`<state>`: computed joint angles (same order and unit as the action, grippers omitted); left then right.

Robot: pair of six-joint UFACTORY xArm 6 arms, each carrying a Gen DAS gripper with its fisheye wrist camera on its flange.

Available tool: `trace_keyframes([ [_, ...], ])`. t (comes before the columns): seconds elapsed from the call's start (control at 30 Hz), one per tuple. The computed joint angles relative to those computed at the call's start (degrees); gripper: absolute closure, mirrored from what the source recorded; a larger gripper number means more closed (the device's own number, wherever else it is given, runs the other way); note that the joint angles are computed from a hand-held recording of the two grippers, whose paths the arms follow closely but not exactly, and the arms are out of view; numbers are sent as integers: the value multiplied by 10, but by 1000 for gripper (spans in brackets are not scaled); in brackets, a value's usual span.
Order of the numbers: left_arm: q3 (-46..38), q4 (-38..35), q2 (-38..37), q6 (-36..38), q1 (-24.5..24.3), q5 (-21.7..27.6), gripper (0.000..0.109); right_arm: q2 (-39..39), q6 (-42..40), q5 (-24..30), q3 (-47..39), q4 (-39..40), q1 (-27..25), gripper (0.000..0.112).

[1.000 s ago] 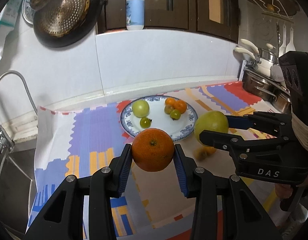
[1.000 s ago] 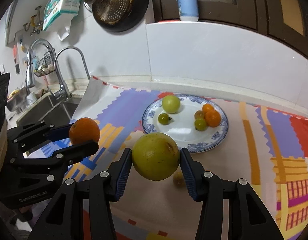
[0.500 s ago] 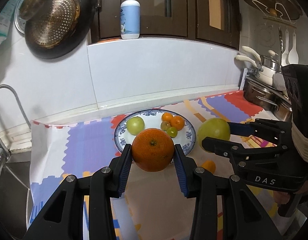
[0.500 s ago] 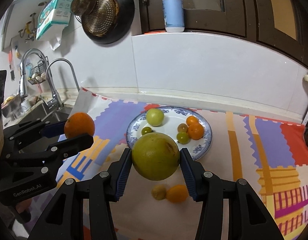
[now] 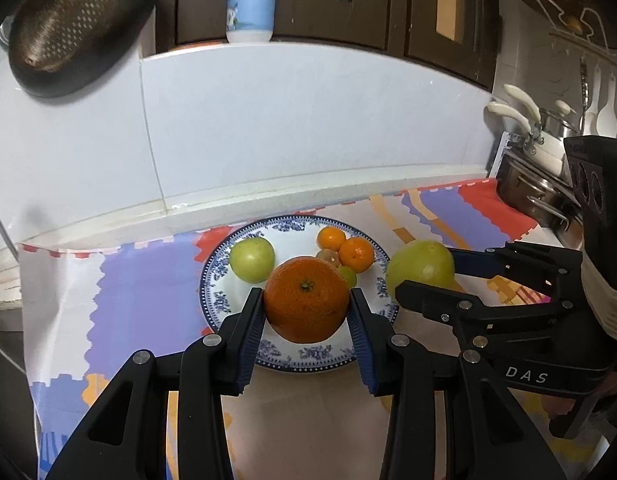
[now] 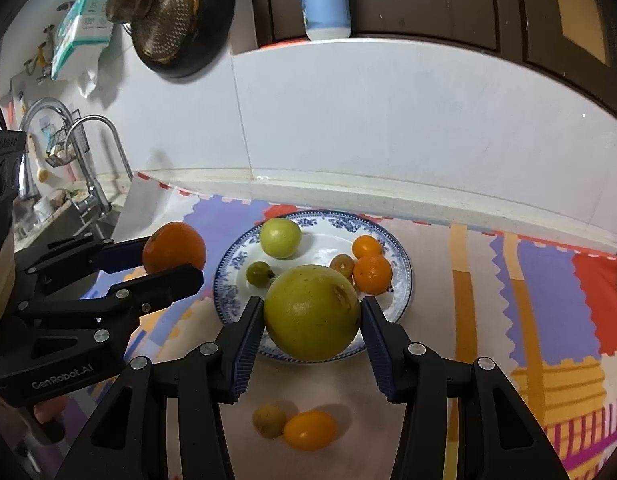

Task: Organize fruits
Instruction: 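Carry the orange in the left tool while the right tool carries the large green fruit over the plate, then open the left tool onto the plate while the right tool releases the large green fruit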

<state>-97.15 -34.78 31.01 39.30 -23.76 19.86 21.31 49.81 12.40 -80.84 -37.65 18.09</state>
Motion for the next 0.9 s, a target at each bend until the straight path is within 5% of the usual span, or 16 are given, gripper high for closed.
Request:
trace_keyframes([
  [0.5,-150,83,123,-86,12,85,68,93,-225,10,-77,232,-5,63],
  [0.9,-193,113,157,-116,15,109,67,129,-274,30,-120,281,-4,63],
])
